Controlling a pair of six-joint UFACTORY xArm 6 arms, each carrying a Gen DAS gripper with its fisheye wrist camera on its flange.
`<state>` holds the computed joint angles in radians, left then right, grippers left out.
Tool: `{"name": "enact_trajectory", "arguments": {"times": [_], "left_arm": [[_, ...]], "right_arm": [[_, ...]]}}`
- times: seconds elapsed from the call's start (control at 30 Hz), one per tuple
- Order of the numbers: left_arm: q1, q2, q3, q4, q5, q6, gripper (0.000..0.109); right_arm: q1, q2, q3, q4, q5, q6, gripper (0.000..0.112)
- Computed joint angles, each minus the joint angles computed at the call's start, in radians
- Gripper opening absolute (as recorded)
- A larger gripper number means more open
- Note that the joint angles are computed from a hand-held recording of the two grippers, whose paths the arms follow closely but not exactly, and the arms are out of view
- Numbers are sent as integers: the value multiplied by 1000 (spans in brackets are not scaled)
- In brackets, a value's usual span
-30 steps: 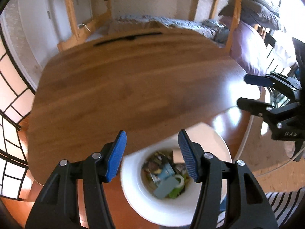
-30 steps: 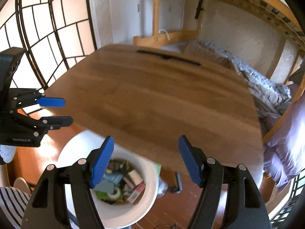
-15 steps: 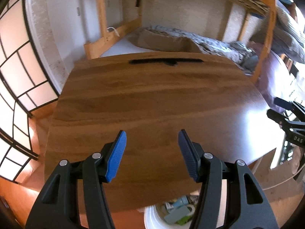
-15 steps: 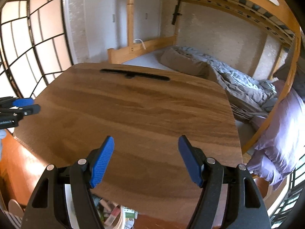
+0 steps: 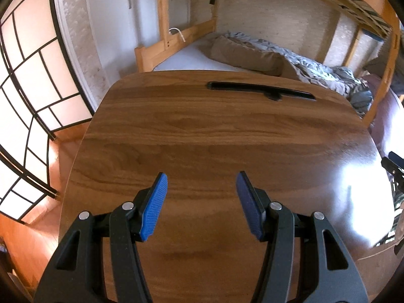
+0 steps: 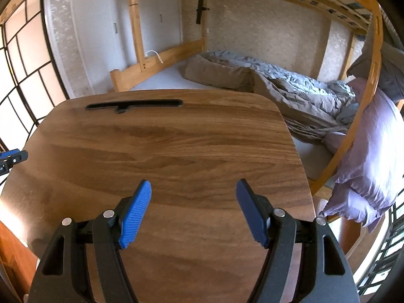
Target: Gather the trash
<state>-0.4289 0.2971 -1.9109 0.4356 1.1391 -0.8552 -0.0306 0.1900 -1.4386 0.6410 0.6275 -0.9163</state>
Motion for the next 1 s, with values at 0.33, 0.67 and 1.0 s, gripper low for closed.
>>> {"name": "enact_trajectory", "arguments": {"times": [0.33,0.67,1.0], "left_arm": [[57,50,-41,-7,14,-5,58],[85,83,-61,-23,25,-6,58],[106,96,-63,-33,24,-7,58]], "right_arm": [[2,149,-164,-77,-6,103,69],[-2,250,-284,-123,2,169,69],[-1,311,-359,-163,14,212,69]]}}
